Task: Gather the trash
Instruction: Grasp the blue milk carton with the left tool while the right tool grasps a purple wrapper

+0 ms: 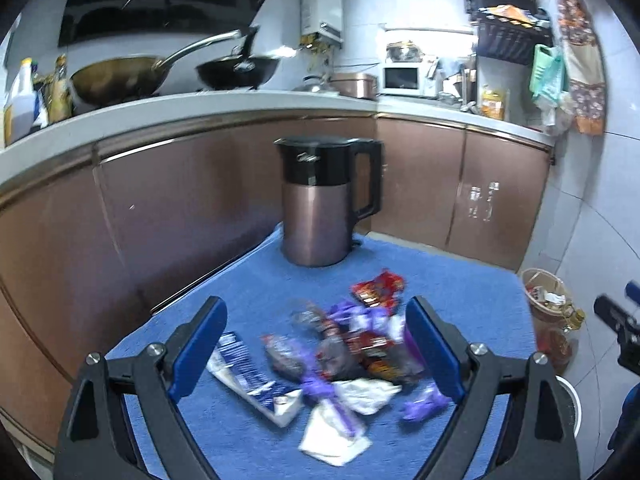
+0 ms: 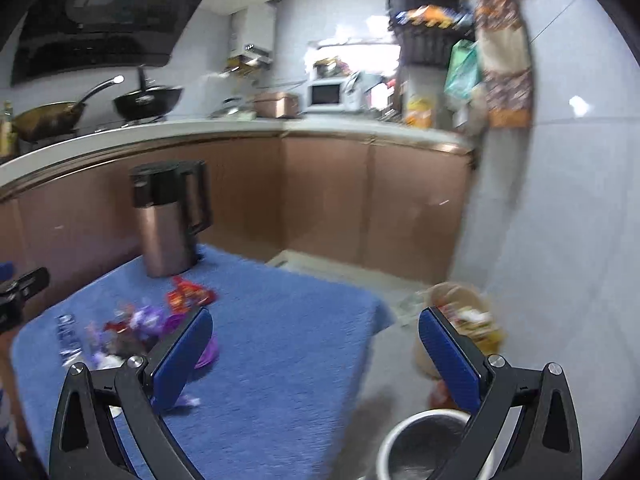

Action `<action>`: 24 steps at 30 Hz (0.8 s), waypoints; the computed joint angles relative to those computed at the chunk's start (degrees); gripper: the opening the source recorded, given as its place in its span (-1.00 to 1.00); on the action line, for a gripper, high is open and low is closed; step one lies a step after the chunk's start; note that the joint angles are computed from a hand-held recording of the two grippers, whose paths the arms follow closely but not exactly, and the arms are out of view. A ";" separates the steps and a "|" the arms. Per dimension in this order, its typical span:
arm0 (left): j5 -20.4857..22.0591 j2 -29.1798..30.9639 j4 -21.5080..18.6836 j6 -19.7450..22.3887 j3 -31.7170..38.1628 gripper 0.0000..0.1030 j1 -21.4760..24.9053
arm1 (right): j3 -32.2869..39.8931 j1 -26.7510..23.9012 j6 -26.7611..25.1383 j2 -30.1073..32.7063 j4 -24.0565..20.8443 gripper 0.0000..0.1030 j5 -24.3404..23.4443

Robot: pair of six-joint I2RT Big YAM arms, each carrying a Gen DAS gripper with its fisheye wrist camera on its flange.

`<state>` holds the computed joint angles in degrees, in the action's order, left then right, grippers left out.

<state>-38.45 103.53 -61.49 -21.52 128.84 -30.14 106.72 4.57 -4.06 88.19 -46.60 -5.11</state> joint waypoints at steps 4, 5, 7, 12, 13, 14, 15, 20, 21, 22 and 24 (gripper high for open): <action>1.65 -4.00 -0.11 -1.28 -6.83 0.75 2.54 | 4.48 -0.63 -0.84 5.25 -8.78 0.52 -12.27; 2.52 -4.90 -0.11 -1.59 -8.45 0.75 3.04 | 5.23 -0.38 -1.78 6.46 -10.71 0.39 -14.54; 5.82 -7.19 -0.10 -2.78 -12.82 0.73 4.12 | 6.30 0.46 -3.70 8.31 -13.81 0.29 -17.70; 15.61 -9.52 -1.34 -6.26 -19.06 0.56 6.12 | 9.70 3.39 -8.64 13.25 -20.83 0.27 -22.55; 16.86 -9.39 -1.64 -7.07 -19.58 0.53 6.25 | 10.42 3.92 -9.26 14.22 -21.74 0.27 -23.14; 18.08 -9.34 -1.58 -7.57 -20.13 0.51 6.44 | 11.00 4.18 -9.59 14.97 -22.38 0.27 -23.48; 19.66 -9.20 -1.40 -8.10 -20.77 0.50 6.75 | 12.12 4.43 -10.00 16.00 -23.47 0.27 -23.77; 23.98 -6.86 -0.98 -12.62 -19.20 0.49 7.98 | 17.29 5.28 -11.79 20.15 -27.78 0.27 -24.94; 23.97 -6.28 -1.20 -13.74 -18.44 0.49 8.43 | 18.22 5.36 -12.13 20.79 -28.49 0.27 -25.14; 23.83 -5.46 -1.62 -15.14 -17.24 0.49 9.04 | 19.17 5.46 -12.35 21.46 -29.14 0.27 -25.04; 24.63 -3.04 -3.33 -17.33 -13.59 0.49 10.29 | 20.33 5.47 -12.81 22.26 -30.13 0.27 -25.22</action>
